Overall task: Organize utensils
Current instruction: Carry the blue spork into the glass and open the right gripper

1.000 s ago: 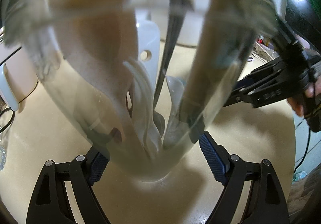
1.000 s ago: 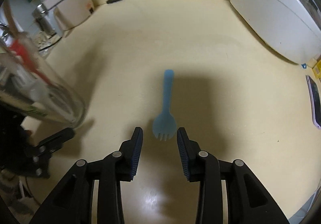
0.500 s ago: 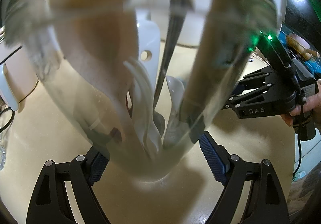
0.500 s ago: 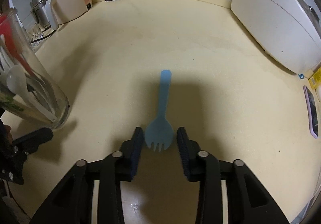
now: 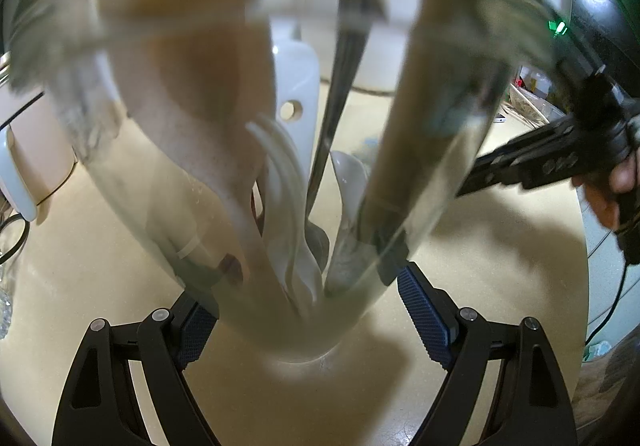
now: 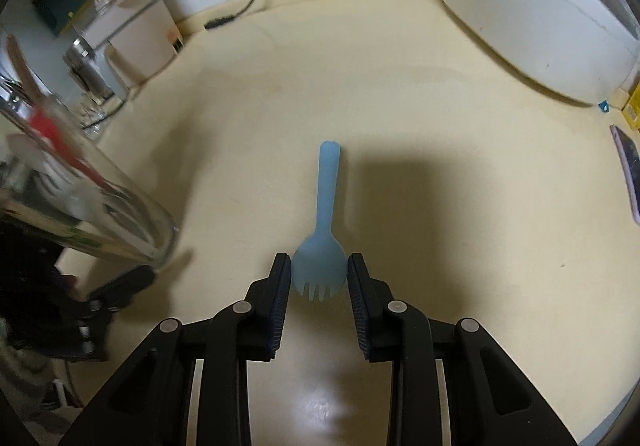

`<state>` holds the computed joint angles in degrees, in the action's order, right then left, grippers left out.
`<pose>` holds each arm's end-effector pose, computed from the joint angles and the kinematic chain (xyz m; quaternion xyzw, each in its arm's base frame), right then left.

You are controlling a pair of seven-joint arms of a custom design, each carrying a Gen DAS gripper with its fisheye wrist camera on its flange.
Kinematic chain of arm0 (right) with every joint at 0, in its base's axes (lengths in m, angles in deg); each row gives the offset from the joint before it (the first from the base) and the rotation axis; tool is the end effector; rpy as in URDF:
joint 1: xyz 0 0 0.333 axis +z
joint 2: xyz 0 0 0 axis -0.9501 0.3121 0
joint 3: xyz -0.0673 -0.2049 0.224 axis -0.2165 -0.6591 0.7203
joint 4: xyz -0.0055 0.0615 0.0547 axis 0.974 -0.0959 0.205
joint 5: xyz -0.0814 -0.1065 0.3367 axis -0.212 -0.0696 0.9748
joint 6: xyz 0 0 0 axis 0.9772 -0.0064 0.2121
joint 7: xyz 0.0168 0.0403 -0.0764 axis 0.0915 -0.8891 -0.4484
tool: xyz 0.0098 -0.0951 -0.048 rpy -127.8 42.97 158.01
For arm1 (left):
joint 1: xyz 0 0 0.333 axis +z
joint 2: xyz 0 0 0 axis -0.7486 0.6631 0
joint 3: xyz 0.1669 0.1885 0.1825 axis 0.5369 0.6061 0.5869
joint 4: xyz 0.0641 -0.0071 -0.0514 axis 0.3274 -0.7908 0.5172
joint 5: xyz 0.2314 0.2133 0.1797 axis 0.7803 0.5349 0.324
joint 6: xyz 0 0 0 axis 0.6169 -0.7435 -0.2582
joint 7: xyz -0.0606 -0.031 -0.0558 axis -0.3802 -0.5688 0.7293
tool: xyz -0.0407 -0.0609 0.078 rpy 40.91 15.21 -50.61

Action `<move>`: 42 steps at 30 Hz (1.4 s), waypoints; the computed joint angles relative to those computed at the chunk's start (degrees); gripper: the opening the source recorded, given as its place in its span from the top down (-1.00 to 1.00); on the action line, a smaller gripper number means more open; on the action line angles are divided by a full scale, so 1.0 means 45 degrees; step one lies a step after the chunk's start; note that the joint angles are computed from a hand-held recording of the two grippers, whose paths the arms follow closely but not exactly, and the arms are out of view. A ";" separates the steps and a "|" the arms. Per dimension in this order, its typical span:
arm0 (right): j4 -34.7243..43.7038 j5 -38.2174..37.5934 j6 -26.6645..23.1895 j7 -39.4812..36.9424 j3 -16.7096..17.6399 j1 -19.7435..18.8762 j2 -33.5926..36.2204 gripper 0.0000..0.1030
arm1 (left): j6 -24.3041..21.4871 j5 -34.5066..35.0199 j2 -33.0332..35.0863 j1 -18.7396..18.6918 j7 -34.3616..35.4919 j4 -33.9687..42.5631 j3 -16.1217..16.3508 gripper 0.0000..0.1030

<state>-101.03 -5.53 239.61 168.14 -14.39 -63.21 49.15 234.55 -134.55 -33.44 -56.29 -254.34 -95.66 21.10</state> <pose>0.5046 0.1022 0.3491 -0.6063 0.7543 -0.1144 0.2241 0.5442 -0.1948 0.3060 -0.3276 0.8568 -0.3794 0.1210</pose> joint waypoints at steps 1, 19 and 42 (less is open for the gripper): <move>-0.0069 0.0242 -0.0065 -0.0290 0.0108 -0.0077 -0.0225 0.44 | -0.0003 0.0007 -0.0012 -0.0002 -0.0011 -0.0009 0.0002 -0.69; 0.3463 0.2024 -0.6537 -0.9929 -0.0473 0.1895 -0.2702 0.44 | 0.0002 -0.0004 -0.0012 -0.0008 0.0005 -0.0007 0.0012 -0.69; 1.4753 -0.1363 -1.6422 -1.3946 0.0608 0.2187 0.4045 0.40 | -0.0016 0.0060 0.0005 0.0012 -0.0043 0.0009 0.0001 -0.69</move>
<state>-34.64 -11.66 165.71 105.39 -11.65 -53.37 67.36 234.47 -134.28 -33.42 -56.24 -254.53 -95.62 21.11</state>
